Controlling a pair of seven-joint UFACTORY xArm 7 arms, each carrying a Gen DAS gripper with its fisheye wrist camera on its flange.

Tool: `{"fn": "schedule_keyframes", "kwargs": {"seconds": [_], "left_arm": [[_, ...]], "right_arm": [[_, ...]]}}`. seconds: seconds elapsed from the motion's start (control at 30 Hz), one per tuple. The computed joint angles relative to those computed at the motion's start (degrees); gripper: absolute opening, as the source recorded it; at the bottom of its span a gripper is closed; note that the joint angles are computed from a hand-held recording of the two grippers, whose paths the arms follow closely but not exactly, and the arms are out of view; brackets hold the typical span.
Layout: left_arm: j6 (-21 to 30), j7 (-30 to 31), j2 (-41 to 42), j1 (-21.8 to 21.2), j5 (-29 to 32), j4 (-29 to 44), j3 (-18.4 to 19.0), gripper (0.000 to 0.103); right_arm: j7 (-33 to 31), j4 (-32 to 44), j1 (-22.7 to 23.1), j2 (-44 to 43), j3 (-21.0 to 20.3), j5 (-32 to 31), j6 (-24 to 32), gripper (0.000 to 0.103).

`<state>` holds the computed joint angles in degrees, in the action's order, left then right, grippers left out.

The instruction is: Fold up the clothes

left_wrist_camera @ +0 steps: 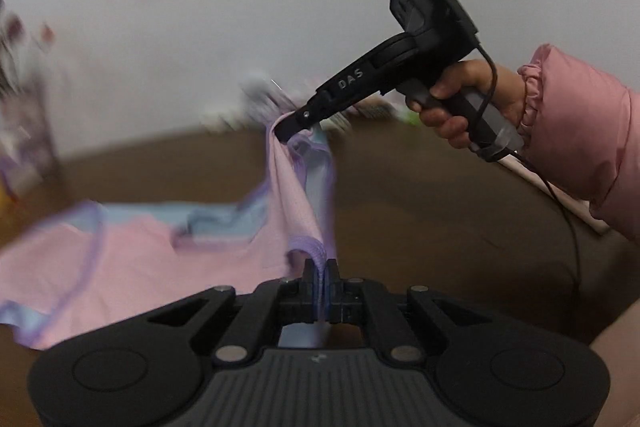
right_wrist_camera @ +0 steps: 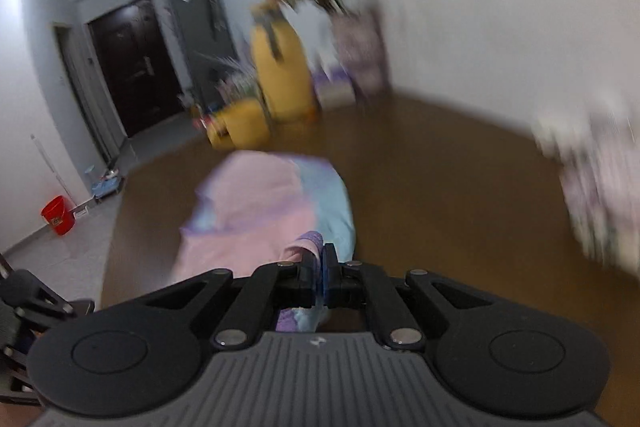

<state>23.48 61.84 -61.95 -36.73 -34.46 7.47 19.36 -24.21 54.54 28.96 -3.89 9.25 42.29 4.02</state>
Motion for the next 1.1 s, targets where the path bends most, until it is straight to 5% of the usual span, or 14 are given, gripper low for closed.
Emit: {"fn": "schedule_keyframes", "kwargs": {"seconds": [0.17, 0.33, 0.77, 0.83, 0.97, 1.0, 1.1], "left_arm": [[10.0, 0.5, 1.0, 1.4, 1.2, 3.3, 0.1, 0.001], [15.1, 4.5, 10.6, 1.4, -1.0, 11.3, 1.8, 0.002], [27.4, 7.0, 17.4, 8.4, -7.4, 17.2, -5.5, 0.002], [28.9, 8.6, 19.1, 8.7, -8.6, 18.2, -6.2, 0.006], [32.6, 11.2, 21.1, 10.1, -10.0, 19.7, -7.8, 0.034], [33.0, 12.1, 21.4, 10.5, -10.6, 20.0, -8.1, 0.037], [34.7, 14.1, 22.6, 12.5, -12.7, 21.2, -7.8, 0.044]], "right_arm": [[1.3, -10.5, 2.1, -6.9, -2.7, 3.6, -0.2, 0.002], [9.0, -14.7, 0.8, -8.7, -3.3, -3.5, 0.0, 0.002], [17.0, -17.1, 0.0, -9.3, -4.4, -13.7, 0.3, 0.003], [19.9, -18.5, -1.3, -10.6, -3.8, -16.2, 0.7, 0.004], [28.9, -21.1, -6.5, -13.1, -0.3, -23.8, 1.7, 0.017], [32.3, -22.3, -8.8, -14.5, 1.4, -26.1, 1.5, 0.027], [38.9, -26.3, -11.4, -19.6, 3.9, -28.9, -0.3, 0.03]]}}
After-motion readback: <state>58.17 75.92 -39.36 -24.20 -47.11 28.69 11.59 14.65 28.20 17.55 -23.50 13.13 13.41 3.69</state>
